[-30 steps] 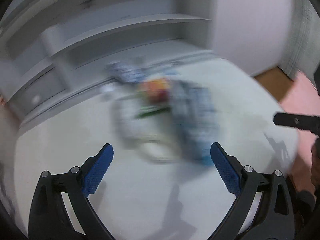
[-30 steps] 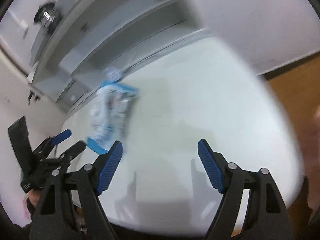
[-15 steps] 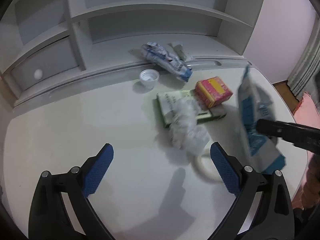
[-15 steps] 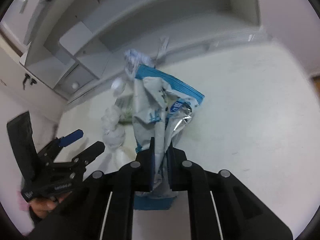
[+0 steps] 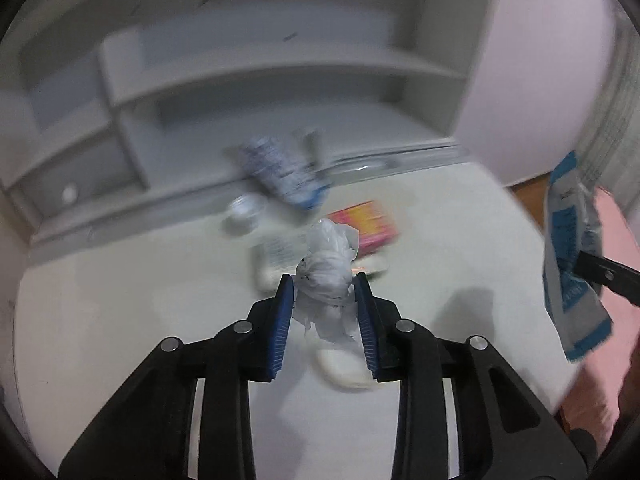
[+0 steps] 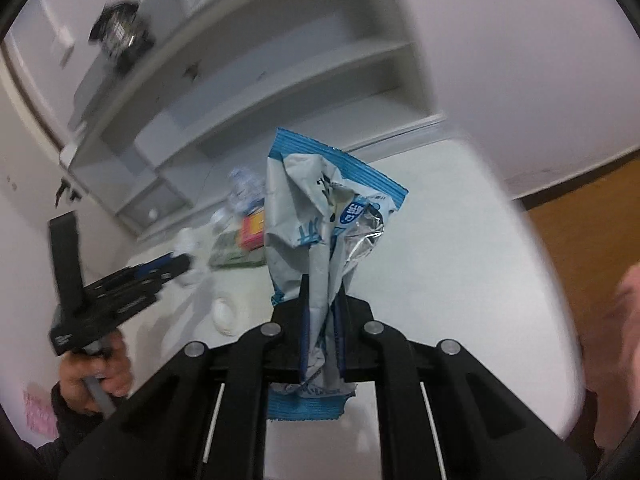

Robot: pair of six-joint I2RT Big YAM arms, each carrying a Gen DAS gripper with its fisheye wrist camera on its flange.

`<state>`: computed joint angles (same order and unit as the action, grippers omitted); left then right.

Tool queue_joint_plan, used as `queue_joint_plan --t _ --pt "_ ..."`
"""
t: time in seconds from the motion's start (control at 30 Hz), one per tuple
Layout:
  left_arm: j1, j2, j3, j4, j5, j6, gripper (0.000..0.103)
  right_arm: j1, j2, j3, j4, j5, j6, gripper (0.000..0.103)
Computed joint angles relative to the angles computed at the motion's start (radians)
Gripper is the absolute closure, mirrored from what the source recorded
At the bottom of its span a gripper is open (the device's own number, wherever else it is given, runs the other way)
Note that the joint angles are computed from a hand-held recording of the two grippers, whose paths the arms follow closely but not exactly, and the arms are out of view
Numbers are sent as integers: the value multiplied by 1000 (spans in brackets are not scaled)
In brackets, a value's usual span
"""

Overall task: Collect trash
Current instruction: 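Grasp the blue-edged snack bag with the right tool while the left tool grasps the white tissue, then carry the snack bag and tissue over the black bin and open both tools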

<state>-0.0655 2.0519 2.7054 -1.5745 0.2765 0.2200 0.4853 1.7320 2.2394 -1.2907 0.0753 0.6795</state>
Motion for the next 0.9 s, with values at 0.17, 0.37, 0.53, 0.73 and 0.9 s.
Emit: queue_joint_plan --t 0.17,0.37,0.53,0.73,0.9 --pt "-145 -218 -325 168 96 41 72 -54 -254 -308 35 132 72 93" --pt "-371 -364 -607 250 158 124 72 -145 -535 -679 -8 226 232 93" --pt "-555 -426 -846 308 140 225 72 -247 -688 -931 -5 166 309 93" --pt "-650 -334 -961 304 14 264 72 -380 -696 -1110 23 -13 277 93" --pt "-667 -246 -1015 366 -108 253 72 -410 -609 -1199 84 -185 254 93"
